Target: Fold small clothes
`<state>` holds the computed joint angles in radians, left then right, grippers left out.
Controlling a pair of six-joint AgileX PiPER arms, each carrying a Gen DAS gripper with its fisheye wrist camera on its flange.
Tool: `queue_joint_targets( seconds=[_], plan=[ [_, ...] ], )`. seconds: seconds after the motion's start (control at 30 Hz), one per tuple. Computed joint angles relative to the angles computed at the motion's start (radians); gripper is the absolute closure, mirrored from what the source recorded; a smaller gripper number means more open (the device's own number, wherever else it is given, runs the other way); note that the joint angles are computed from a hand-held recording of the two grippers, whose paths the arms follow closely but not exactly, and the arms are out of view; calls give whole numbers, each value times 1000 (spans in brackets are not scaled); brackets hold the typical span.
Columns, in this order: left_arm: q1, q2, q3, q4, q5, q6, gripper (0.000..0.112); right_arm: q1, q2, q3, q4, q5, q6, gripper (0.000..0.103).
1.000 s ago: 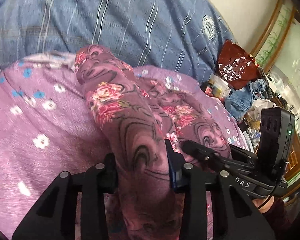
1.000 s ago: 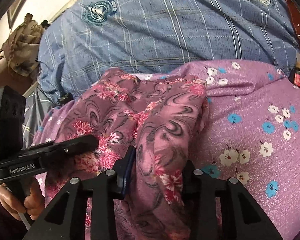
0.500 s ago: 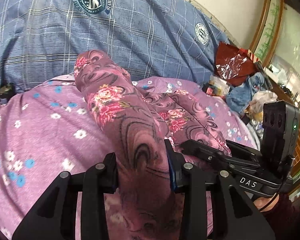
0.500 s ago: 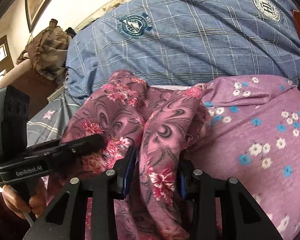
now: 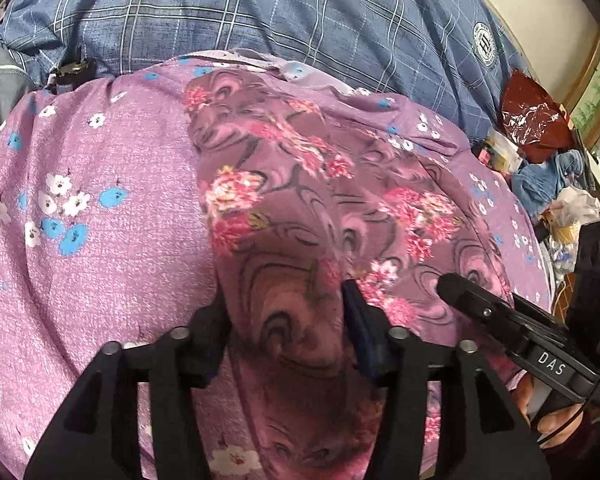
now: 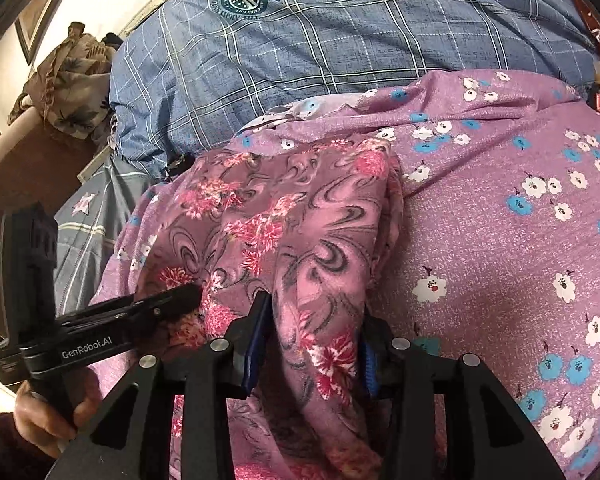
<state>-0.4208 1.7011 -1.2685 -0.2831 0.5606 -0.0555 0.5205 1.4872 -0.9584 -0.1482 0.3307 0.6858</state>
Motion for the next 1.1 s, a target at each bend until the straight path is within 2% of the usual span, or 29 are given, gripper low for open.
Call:
queue_joint_targets(
  seconds=[0.07,0.17,0.43,0.67,0.87,1.1],
  plan=[
    [-14,1,6,52,-18,-38,51,27,4,-5,-122,17,110,61],
    [-22,-1,10,75,-34,-58,51,63,11,-21,-251,54,218,61],
    [-41,14,0,131,-56,-114,51,86,24,-49,-313,112,254,60],
    [-65,24,-11,226,-58,-219,44,91,29,-61,-306,138,236,58],
    [-104,8,15,400,-60,-409,35,84,16,-52,-261,146,179,51],
    [-146,-28,72,527,-61,-607,32,71,-7,-36,-223,154,127,46]
  ],
)
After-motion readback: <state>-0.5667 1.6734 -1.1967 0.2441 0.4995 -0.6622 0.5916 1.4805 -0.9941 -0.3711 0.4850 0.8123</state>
